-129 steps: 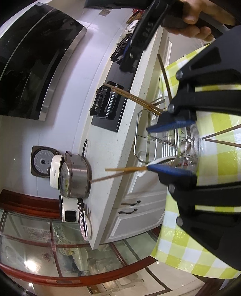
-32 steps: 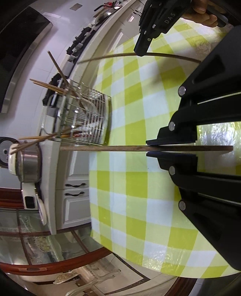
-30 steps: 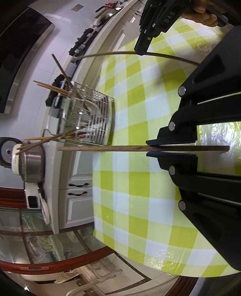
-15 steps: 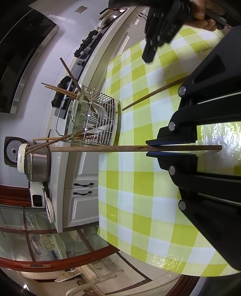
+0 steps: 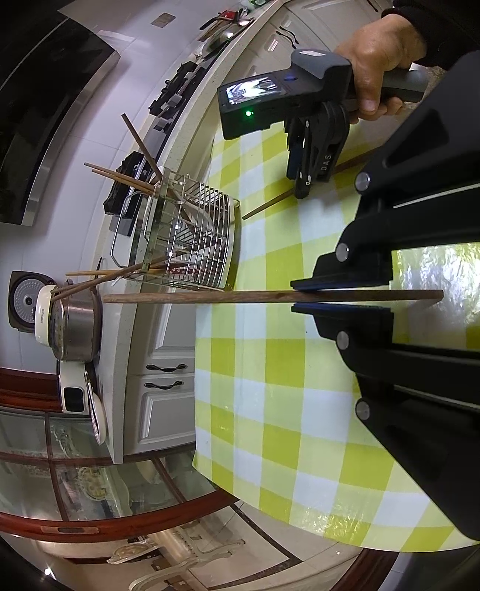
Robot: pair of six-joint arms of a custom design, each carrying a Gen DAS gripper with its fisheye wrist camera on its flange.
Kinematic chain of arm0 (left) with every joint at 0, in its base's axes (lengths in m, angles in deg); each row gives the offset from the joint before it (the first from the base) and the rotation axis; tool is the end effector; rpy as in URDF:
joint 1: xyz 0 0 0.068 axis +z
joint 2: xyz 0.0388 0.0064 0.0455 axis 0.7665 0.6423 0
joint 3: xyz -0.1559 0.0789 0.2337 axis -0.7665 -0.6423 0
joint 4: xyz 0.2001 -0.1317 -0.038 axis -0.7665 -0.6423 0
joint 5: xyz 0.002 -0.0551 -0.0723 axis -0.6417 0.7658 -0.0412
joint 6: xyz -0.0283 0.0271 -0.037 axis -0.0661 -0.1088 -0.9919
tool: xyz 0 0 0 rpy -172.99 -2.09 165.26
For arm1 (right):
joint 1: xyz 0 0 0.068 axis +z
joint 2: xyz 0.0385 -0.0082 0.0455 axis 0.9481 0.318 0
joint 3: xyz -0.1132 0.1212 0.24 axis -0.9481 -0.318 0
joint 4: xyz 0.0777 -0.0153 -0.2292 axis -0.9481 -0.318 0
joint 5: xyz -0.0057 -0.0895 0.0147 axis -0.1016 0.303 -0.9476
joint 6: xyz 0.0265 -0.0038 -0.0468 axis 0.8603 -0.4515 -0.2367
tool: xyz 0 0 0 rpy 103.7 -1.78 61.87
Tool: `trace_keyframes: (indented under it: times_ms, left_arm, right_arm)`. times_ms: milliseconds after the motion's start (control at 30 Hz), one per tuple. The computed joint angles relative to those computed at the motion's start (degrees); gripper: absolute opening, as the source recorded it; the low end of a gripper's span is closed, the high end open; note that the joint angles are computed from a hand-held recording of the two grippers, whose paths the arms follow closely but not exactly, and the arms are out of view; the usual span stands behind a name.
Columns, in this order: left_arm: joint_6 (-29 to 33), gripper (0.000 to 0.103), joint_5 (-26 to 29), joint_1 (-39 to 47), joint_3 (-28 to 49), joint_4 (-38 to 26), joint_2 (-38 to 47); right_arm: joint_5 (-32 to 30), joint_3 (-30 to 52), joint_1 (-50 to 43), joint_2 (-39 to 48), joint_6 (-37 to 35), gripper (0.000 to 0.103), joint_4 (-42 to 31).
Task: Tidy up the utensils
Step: 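Close the right tool on a brown chopstick while the left tool holds its chopstick, then lift both held chopsticks up and carry them over the wire rack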
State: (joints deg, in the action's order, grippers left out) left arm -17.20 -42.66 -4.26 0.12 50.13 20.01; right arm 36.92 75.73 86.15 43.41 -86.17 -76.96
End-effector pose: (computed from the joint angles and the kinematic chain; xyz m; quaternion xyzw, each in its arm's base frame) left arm 0.1379 -0.1563 0.1876 -0.0739 0.9146 -0.0398 0.3956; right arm 0.2702 0.0743 0.1211 -0.1943 0.9523 0.0602 0.2274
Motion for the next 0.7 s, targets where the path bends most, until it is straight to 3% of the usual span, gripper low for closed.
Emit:
trace_keyframes:
  times_ms: [100,233,400,700]
  left_arm:
    - [-0.32,0.007,-0.34,-0.18,-0.19,-0.5,-0.72]
    - [-0.66,0.007,-1.41,-0.99,0.19,-1.91,-1.84]
    - [-1.42,0.007,-3.25,-2.53,1.42,-4.33,-2.82]
    - [-2.68,0.007,-5.21,-5.02,3.89,-7.13,-2.36]
  right_arm:
    - [-0.61,-0.81,0.32,-0.35,-0.8,0.009,0.67]
    - [-3.8,-2.63,-1.22,-2.92,-1.37,0.008,0.85]
    - [-9.03,-7.14,-3.92,-14.95,-2.56,0.007,-2.0]
    - [-18.5,-7.15,-13.46,-32.19,-6.09,0.007,-13.51]
